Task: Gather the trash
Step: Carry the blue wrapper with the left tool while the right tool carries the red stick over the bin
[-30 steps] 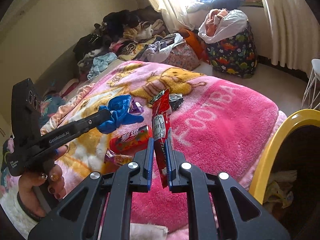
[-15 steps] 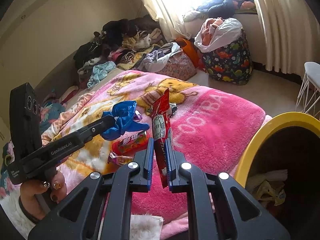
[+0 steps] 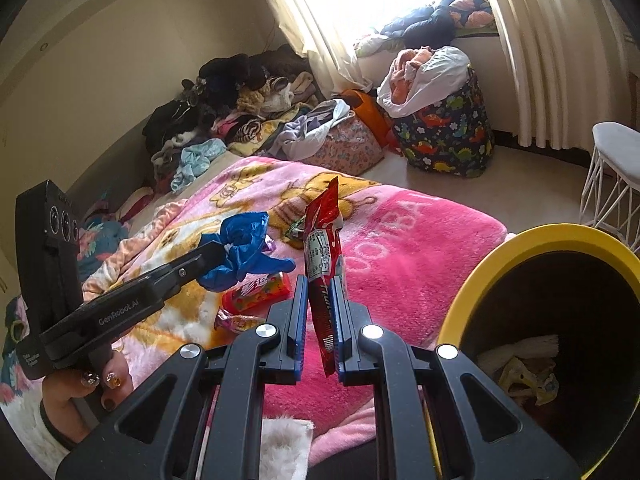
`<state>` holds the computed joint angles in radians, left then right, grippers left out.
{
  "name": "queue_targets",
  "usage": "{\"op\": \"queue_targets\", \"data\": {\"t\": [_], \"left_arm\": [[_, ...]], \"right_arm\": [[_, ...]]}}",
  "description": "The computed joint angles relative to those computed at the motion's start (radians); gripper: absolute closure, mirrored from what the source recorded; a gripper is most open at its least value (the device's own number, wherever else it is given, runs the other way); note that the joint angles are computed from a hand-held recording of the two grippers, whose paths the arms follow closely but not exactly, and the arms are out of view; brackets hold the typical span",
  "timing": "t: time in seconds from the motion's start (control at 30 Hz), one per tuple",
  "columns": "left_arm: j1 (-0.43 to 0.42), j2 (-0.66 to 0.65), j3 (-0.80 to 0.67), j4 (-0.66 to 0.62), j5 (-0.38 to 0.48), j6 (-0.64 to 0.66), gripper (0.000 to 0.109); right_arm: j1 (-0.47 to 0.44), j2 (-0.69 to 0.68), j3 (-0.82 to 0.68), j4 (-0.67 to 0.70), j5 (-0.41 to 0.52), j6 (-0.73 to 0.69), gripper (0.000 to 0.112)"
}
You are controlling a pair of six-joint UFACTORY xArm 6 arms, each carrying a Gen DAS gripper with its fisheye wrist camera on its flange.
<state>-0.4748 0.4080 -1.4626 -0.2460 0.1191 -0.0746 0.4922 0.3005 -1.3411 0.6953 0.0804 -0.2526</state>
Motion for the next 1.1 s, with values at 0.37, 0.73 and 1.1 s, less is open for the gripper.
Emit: {"op": "queue_targets", "data": {"t": [0.37, 0.73, 1.1], "left_arm": [[-0.025, 0.014, -0.025, 0.008, 0.013, 0.017, 0.100], [-0.044, 0.030, -0.047, 0.012, 0.031, 0.026, 0.099], [-0.068, 0.041, -0.065, 0.003, 0.044, 0.046, 0.099]], "right_arm": [[-0.015, -0.058, 0.070, 0.062, -0.038, -0.033, 0.101], [-0.025, -0.094, 0.120, 0.120, -0.066, -0.052, 0.101], [-0.041, -0.123, 0.173, 0.061, -0.107, 0.036, 0.101]]}}
